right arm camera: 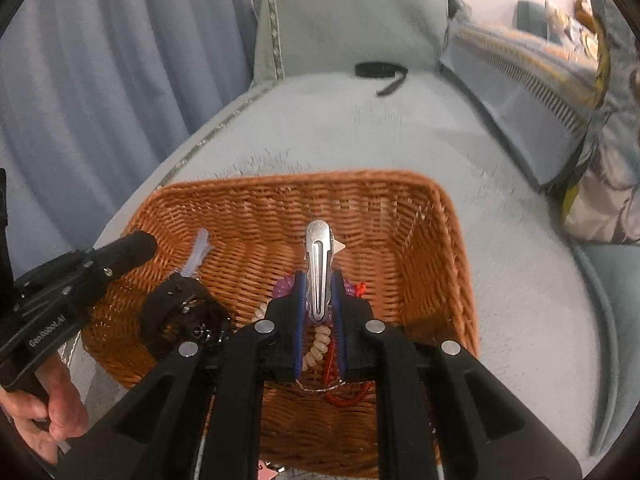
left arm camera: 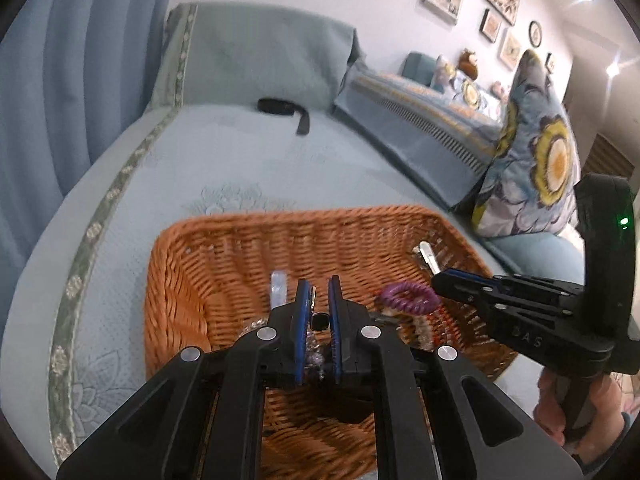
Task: Organize jewelry
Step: 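Carry the ring and key into the basket and open both grippers, then withdraw both grippers toward the pink star keys and small silver clasp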
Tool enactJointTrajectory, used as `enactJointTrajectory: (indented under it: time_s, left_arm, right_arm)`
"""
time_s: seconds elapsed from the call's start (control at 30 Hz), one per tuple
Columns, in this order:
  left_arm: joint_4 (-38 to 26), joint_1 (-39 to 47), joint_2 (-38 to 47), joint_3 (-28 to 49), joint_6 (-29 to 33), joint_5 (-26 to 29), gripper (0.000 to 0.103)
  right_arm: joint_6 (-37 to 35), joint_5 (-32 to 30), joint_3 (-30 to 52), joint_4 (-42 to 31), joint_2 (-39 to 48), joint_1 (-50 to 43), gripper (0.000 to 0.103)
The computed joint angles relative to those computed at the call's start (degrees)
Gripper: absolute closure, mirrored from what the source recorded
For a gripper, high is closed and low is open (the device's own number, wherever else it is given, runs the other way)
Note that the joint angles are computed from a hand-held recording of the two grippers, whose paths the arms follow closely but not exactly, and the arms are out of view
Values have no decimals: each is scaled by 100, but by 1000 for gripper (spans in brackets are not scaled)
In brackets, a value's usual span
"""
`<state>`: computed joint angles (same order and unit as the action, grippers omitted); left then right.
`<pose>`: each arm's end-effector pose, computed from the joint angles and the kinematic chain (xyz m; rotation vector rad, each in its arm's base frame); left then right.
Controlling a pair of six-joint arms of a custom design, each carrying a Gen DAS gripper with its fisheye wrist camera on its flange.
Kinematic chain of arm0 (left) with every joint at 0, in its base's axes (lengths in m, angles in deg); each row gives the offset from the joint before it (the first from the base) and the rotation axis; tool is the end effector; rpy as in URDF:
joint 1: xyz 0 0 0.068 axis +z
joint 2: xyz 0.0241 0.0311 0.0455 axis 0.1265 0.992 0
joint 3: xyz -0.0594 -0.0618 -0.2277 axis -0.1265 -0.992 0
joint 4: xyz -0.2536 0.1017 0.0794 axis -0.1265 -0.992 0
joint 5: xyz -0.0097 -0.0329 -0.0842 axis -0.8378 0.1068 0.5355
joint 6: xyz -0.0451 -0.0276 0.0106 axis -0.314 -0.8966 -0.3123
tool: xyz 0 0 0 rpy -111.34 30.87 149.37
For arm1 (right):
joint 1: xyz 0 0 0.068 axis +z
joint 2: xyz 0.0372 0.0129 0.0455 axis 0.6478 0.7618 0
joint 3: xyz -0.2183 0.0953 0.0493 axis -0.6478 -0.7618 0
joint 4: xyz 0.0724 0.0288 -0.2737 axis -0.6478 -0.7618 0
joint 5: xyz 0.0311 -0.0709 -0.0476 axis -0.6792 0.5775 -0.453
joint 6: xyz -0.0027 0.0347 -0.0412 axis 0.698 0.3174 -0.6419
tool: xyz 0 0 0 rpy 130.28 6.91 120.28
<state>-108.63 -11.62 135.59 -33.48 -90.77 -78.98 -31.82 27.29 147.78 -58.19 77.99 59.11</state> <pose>0.2436 -0.0764 0.2139 -0.1947 2.2541 -0.1857 0.3353 0.1246 0.2020 -0.6243 2.3937 0.4649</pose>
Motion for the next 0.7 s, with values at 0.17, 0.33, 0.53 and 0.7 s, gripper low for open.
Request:
enactJointTrajectory:
  time_s: [0.17, 0.33, 0.53, 0.7]
  left_arm:
    - [-72, 72, 143, 7, -171, 117, 92]
    - [-236, 8, -471, -200, -229, 57, 71]
    - [-995, -676, -2171, -644, -553, -602, 58]
    - [-1937, -1824, -3612, -1058, -1219, -1533, 57]
  right_arm:
    - [9, -110, 127, -199, 144, -60, 92]
    - [31, -345, 74, -393, -51, -214, 89]
    - [-66, -863, -835, -492, -1301, -577, 78]
    - [-296, -1276, -2069, -623, -3029, -912, 66]
